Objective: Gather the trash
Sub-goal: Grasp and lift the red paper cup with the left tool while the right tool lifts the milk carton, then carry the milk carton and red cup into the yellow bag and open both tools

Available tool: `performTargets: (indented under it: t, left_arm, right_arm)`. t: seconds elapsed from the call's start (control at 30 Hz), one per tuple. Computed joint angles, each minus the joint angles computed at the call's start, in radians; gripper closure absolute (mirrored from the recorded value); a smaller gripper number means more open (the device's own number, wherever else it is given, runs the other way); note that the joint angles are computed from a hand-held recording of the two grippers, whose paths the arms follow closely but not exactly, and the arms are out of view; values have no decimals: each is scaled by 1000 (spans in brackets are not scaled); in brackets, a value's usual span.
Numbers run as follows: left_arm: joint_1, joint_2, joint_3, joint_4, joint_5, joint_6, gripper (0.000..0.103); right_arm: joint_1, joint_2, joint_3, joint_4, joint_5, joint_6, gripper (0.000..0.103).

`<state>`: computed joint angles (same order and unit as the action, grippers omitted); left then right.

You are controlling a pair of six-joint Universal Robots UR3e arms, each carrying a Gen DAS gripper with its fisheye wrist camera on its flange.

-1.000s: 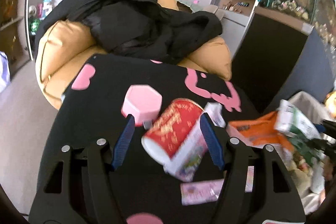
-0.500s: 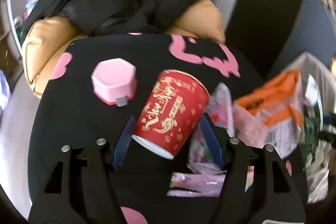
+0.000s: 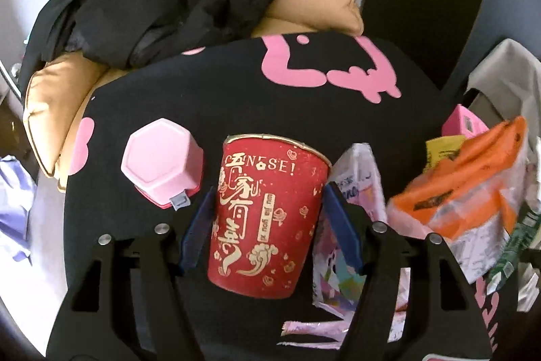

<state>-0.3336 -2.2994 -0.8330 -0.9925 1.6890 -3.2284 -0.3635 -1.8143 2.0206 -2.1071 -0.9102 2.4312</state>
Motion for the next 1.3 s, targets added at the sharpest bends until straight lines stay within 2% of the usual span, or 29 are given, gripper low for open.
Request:
performTargets:
  t: [0.1,0.17,0.33,0.47,0.6,0.73,0.9,1.0,1.07,1.17,1.2,1.23,1.3]
  left_arm:
    - [-10,25,-41,25,12,-13,44]
    - [-15,86,-143,86,8,-42,45]
    - [-39,294,-469,304,8,-146,45]
    - [-65,433,-660,442,30,-238,45]
    - [-101,514,-746,522,80,-291,45]
    - [-175,561,-791,619,175,-317,45]
    - [-269,556,-747,675,257,-321,45]
    - [-336,512,-660,681,297,-322,45]
    - [-382,471,-591,681,327,-323,45]
    - [-438,388,-459,677,346,-313,45]
    - [-459,352,-399,663,357,-309,45]
    - [-475,323,-357,655,365,-308,45]
    - [-513,235,-210,610,371,-303,45]
  right_arm:
    - [-27,-8,-28,116,34,-46,53]
    - [-47,-25,-31,163,51,-66,53]
    - [-62,-52,-11,130,62,-50,53]
    - [-44,-76,2,83,59,-39,53]
    - [-42,-117,9,87,77,-46,53]
    - [-73,-183,22,126,103,-74,53]
    - [-163,-301,22,250,162,-157,53]
    - [-284,-417,3,428,231,-282,53]
    - [-395,-491,-31,615,284,-414,53]
    - [-601,-556,-146,1021,349,-705,53]
    - [-699,-558,-218,1222,360,-860,53]
    - [-762,-555,-265,1347,363,-959,53]
    - [-963,-517,-418,1731,339,-1281,53]
